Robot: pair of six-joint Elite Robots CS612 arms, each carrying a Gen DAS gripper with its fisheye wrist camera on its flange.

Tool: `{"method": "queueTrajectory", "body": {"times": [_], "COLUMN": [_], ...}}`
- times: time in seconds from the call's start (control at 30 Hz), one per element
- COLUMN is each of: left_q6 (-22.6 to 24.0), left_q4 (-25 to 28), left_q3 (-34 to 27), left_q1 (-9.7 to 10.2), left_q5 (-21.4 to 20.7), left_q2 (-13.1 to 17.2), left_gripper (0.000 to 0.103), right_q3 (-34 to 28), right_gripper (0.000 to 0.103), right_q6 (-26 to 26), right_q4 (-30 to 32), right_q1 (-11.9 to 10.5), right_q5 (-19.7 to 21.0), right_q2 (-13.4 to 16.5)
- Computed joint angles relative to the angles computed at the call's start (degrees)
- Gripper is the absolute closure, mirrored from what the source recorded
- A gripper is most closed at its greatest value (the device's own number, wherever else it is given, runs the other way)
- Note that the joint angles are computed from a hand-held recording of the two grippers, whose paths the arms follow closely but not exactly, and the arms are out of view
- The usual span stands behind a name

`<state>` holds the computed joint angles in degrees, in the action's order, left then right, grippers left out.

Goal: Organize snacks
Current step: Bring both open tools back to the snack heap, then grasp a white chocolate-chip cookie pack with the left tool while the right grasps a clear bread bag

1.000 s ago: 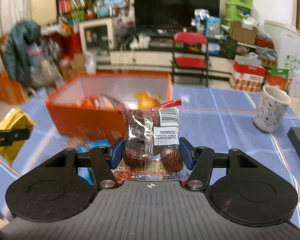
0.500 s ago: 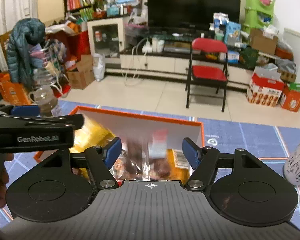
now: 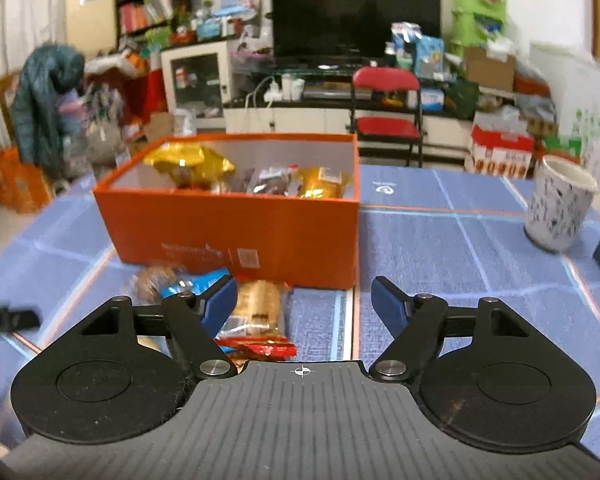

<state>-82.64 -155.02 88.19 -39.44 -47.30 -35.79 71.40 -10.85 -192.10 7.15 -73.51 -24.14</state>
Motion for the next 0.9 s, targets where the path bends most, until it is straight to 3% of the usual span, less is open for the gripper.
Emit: {"method": "queueTrajectory", "body": {"times": [0.2, 0.3, 0.43, 0.5, 0.6, 0.7, 0.8, 0.83, 0.9], "left_q6": [-5.7, -6.15, -8.15, -7.42, -4.07, -0.17, 0.88, 1.22, 4.1], "left_q4": [11.41, 11.42, 11.46, 11.57, 10.72, 7.09, 8.24, 10.41, 7.56], "left_q3": [-5.03, -5.59, -4.73, -5.39, -5.58, -4.26, -3.54, -3.69, -2.61], "left_q1": [-1.95, -2.24, -2.43, -2.63, -2.91, -2.53, -1.59, -1.05, -0.04], "left_q5": [0.5, 1.75, 2.53, 3.09, 5.11, 5.89, 6.25, 5.63, 3.28], "left_q2": [2.21, 3.07, 2.68, 3.19, 3.65, 3.62, 3.27, 3.11, 2.78], "left_gripper": [0.0, 0.001, 0.001, 0.001, 0.001, 0.001, 0.001, 0.0, 0.0], "right_q3": [-4.13, -6.66, -7.67, -8.62, -10.39, -10.21, -9.9, -9.88, -10.07], "right_gripper": [0.044, 0.047, 0.047, 0.047, 0.056, 0.062, 0.062, 0.062, 0.061], "right_q6": [-0.85, 1.82, -0.15, -1.49, -2.05, -1.92, -1.25, -1.0, -0.74], "right_q4": [4.28, 8.42, 8.66, 11.4, 17.54, 17.11, 16.98, 17.19, 18.82], "right_q1": [0.19, -0.02, 0.36, 0.96, 1.47, 1.28, 0.62, 0.41, 0.01], "right_q5": [0.78, 3.67, 5.88, 4.55, 2.53, 1.4, 1.43, 1.24, 1.44], "right_q2": [2.92, 3.98, 4.38, 4.63, 5.09, 4.9, 4.55, 4.48, 4.37]}}
